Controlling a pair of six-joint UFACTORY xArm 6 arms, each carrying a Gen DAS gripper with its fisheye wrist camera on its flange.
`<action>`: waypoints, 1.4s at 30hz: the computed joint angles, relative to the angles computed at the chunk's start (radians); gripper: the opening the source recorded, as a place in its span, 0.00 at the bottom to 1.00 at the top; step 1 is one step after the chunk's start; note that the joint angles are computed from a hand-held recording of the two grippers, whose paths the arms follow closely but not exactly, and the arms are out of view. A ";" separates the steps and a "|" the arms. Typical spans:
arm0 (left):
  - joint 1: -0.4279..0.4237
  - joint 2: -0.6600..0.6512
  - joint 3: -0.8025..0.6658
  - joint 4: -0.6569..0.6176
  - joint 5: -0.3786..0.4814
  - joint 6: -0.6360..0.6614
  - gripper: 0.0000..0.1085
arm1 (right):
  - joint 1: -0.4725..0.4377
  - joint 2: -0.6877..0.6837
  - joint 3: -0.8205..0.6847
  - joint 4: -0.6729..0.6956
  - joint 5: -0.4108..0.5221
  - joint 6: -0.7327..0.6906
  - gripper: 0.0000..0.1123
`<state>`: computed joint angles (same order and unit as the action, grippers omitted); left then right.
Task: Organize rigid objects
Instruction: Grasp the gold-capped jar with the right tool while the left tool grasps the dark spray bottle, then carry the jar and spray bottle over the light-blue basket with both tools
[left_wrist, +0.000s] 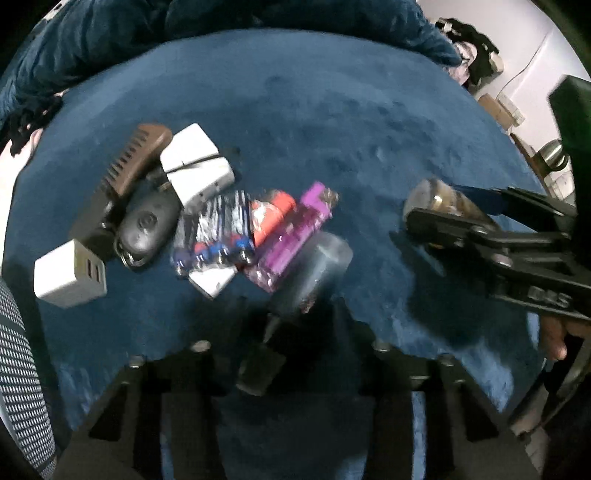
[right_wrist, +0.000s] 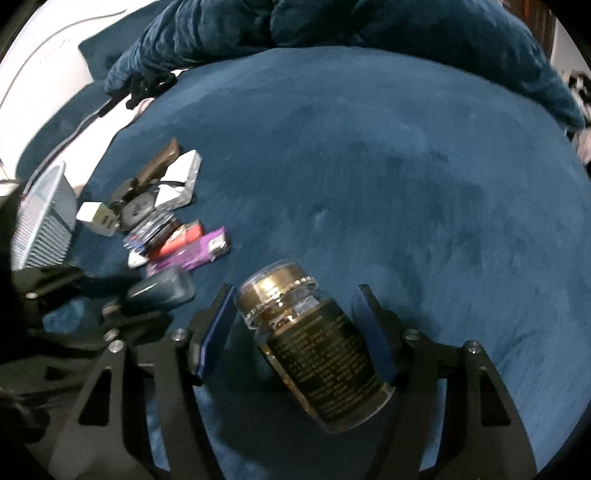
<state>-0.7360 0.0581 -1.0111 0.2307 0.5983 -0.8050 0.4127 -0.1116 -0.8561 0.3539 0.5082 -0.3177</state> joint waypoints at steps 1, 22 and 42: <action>-0.005 -0.006 0.004 -0.005 0.000 0.005 0.33 | -0.003 -0.013 0.009 0.048 0.017 -0.042 0.60; -0.016 -0.073 0.063 -0.025 -0.062 -0.071 0.27 | 0.008 -0.039 0.062 -0.044 0.029 -0.102 0.53; -0.045 -0.489 0.380 0.134 -0.018 -0.273 0.27 | 0.165 -0.179 0.262 -0.220 -0.152 0.483 0.43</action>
